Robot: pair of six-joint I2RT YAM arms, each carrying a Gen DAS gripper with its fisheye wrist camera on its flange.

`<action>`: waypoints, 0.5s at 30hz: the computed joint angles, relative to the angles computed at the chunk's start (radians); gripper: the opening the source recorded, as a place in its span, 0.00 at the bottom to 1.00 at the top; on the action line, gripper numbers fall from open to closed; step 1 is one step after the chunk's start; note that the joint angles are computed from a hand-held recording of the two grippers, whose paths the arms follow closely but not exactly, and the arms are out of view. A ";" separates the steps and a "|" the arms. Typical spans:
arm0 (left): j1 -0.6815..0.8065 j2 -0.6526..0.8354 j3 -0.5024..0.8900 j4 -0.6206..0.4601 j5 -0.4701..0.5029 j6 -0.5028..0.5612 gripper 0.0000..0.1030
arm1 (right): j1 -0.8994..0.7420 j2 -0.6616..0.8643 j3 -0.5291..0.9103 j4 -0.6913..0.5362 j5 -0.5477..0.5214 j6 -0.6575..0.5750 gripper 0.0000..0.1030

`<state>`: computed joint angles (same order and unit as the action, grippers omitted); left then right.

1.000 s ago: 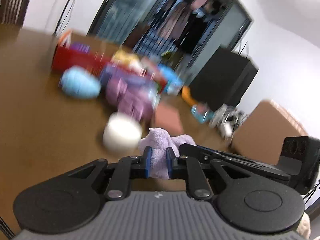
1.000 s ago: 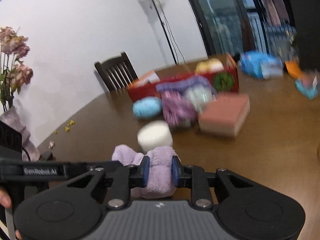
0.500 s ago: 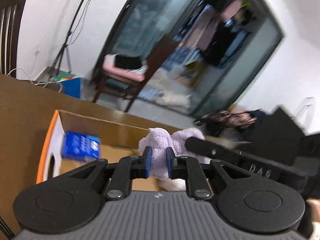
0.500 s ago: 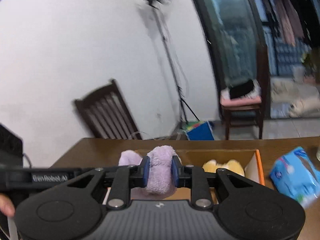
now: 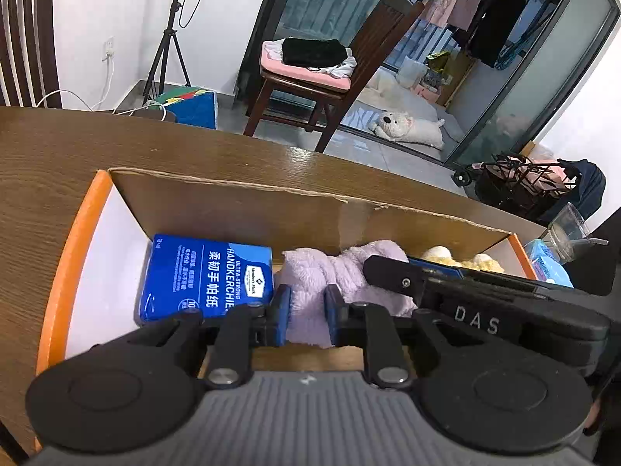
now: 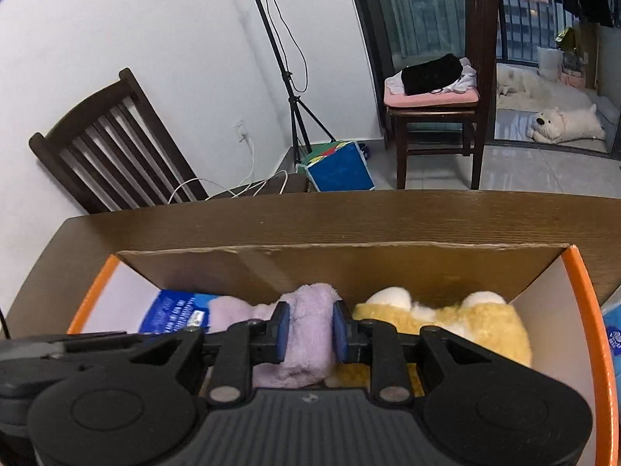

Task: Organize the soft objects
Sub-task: 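Lower the headband beside the tissue pack and open the grippers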

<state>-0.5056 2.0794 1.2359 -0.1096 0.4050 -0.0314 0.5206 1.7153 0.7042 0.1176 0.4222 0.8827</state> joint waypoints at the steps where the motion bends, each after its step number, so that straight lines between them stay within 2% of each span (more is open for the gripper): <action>1: -0.003 0.007 0.011 -0.010 -0.003 0.000 0.20 | 0.007 0.004 0.008 -0.014 0.009 -0.006 0.22; 4: -0.006 0.015 0.022 -0.021 -0.010 -0.009 0.23 | 0.015 0.015 0.025 -0.038 0.023 -0.007 0.23; 8: -0.003 -0.038 -0.001 -0.034 -0.029 0.009 0.30 | 0.036 0.001 0.048 -0.101 0.061 -0.019 0.29; 10: -0.004 -0.104 -0.040 -0.032 -0.045 0.013 0.37 | 0.049 -0.042 0.053 -0.152 0.066 0.005 0.30; 13: 0.004 -0.249 -0.115 -0.061 -0.045 0.031 0.39 | 0.096 -0.162 0.069 -0.279 0.105 0.027 0.31; 15: 0.010 -0.366 -0.174 -0.085 -0.046 0.050 0.40 | 0.150 -0.253 0.095 -0.399 0.159 0.047 0.36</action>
<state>-0.4958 1.7130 1.0623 -0.1941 0.3592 0.0182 0.6703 1.4621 0.7987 -0.2817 0.5810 0.9298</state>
